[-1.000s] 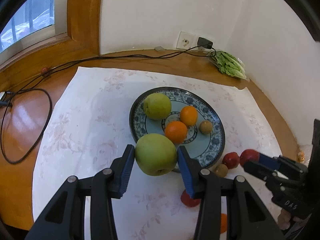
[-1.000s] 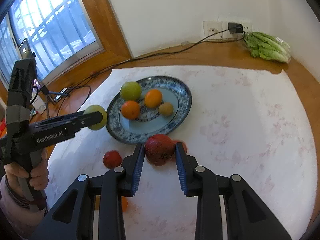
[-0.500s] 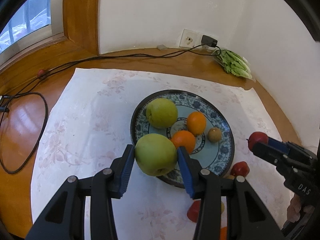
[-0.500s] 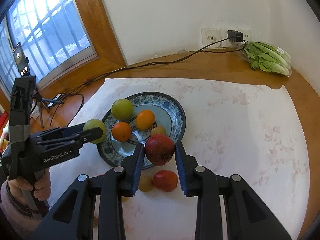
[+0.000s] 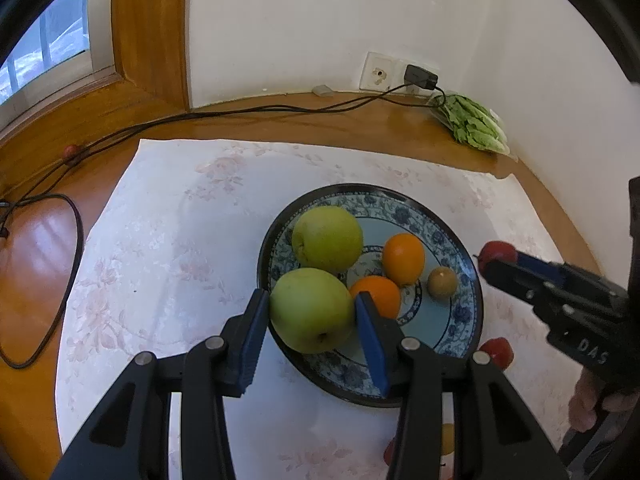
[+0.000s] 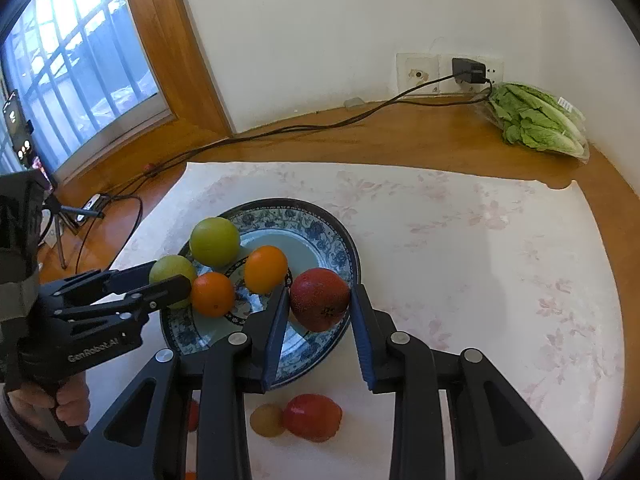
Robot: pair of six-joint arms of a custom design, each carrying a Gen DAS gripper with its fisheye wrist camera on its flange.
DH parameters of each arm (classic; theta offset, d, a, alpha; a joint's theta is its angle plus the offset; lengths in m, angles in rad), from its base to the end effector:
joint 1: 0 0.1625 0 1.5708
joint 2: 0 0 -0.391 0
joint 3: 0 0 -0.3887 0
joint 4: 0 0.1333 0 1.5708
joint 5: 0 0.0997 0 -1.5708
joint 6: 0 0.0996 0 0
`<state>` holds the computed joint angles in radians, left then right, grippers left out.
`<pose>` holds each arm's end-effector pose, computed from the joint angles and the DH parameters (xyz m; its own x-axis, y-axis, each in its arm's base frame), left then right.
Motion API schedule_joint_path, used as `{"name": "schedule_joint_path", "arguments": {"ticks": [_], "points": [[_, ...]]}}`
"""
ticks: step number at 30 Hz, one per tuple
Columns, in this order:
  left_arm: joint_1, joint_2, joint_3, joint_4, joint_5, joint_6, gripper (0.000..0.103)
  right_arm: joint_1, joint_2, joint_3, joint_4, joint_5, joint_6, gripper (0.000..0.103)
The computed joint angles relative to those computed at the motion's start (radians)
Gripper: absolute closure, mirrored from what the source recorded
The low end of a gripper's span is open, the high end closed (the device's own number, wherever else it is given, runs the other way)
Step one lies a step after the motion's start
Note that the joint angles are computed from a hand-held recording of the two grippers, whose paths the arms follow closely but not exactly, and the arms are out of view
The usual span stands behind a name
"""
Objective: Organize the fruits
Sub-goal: 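Carry the green apple and red apple with both tools over the plate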
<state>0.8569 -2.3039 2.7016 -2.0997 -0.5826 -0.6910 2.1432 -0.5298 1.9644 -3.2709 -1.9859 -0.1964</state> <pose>0.0309 -0.2950 0.2612 -0.7893 -0.2636 -0.5546 0.1896 0.7544 -0.6284 0.3547 -0.3785 -0.0868 -0.7086 -0.5572 0.4329 -0.6739 0.7162 -0.1814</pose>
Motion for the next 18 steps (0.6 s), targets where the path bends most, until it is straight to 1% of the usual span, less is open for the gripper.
{"name": "schedule_joint_path", "arguments": {"ticks": [6, 13, 18], "points": [[0.005, 0.029, 0.005, -0.040, 0.016, 0.015, 0.057, -0.005, 0.031, -0.034, 0.017, -0.010, -0.011, 0.071], [0.006, 0.028, 0.008, -0.049, 0.022, 0.028, 0.056, -0.007, 0.051, -0.062, 0.037, -0.013, -0.004, 0.071], [0.011, 0.034, 0.008, -0.062, 0.019, 0.035, 0.056, -0.002, 0.067, -0.077, 0.035, -0.027, -0.016, 0.071]]}}
